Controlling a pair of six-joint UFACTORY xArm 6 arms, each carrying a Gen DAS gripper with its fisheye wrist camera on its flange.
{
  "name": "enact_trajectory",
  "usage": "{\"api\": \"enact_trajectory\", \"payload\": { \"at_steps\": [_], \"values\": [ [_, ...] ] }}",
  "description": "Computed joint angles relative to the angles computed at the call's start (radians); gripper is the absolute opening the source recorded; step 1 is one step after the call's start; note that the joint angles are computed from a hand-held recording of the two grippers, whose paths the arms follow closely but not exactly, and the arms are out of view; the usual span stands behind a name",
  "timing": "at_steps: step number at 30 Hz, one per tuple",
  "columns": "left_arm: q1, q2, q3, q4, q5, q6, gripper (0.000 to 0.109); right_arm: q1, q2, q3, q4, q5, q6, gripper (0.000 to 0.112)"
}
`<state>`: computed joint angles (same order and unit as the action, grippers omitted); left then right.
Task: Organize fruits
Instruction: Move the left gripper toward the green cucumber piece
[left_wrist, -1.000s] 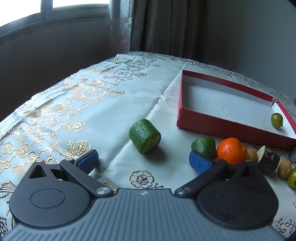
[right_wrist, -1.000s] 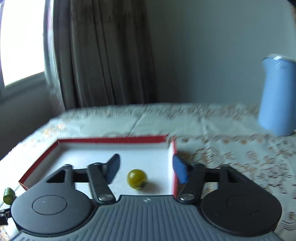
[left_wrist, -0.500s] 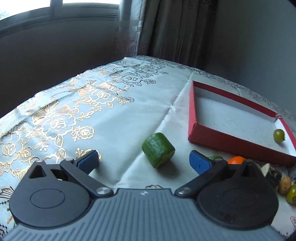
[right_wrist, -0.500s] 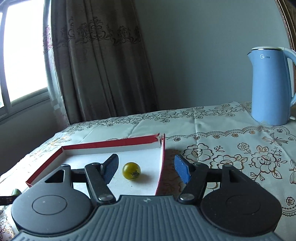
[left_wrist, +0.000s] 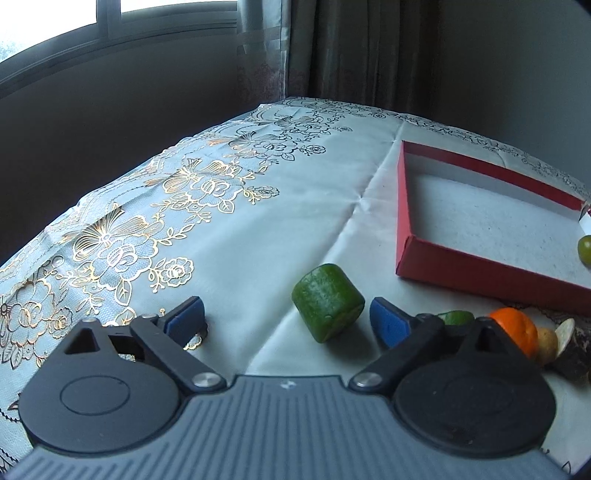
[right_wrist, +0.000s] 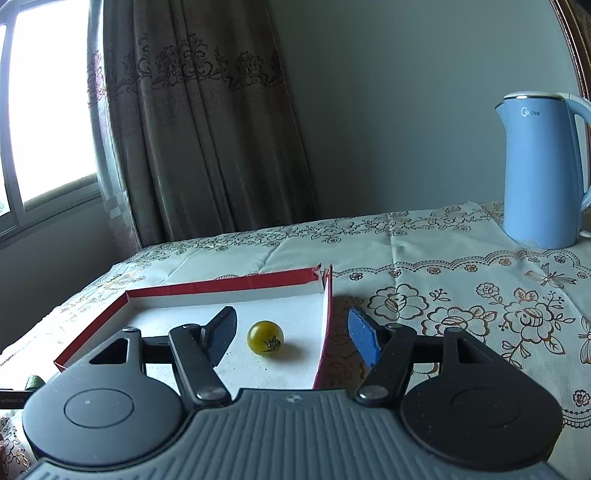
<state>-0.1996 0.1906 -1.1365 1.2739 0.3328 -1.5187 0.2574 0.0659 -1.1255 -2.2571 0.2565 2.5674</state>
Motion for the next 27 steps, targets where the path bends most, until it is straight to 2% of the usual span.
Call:
{"api": "enact_trajectory", "payload": {
  "at_steps": [11,18,21,27],
  "values": [
    [-0.019,-0.007,0.004,0.116,-0.014,-0.051,0.065,0.003,-0.012,0.014,-0.004,0.019,0.013,0.066],
    [-0.032,-0.011,0.006,0.202,-0.033,-0.084,0.039,0.005,-0.016,0.016,-0.014,0.024,0.022,0.066],
    [-0.034,-0.012,0.007,0.218,-0.038,-0.092,0.034,0.006,-0.017,0.017,-0.017,0.026,0.027,0.067],
    [-0.018,-0.017,0.015,0.239,-0.072,-0.126,0.034,0.007,-0.022,0.020,-0.029,0.026,0.041,0.067]
  ]
}}
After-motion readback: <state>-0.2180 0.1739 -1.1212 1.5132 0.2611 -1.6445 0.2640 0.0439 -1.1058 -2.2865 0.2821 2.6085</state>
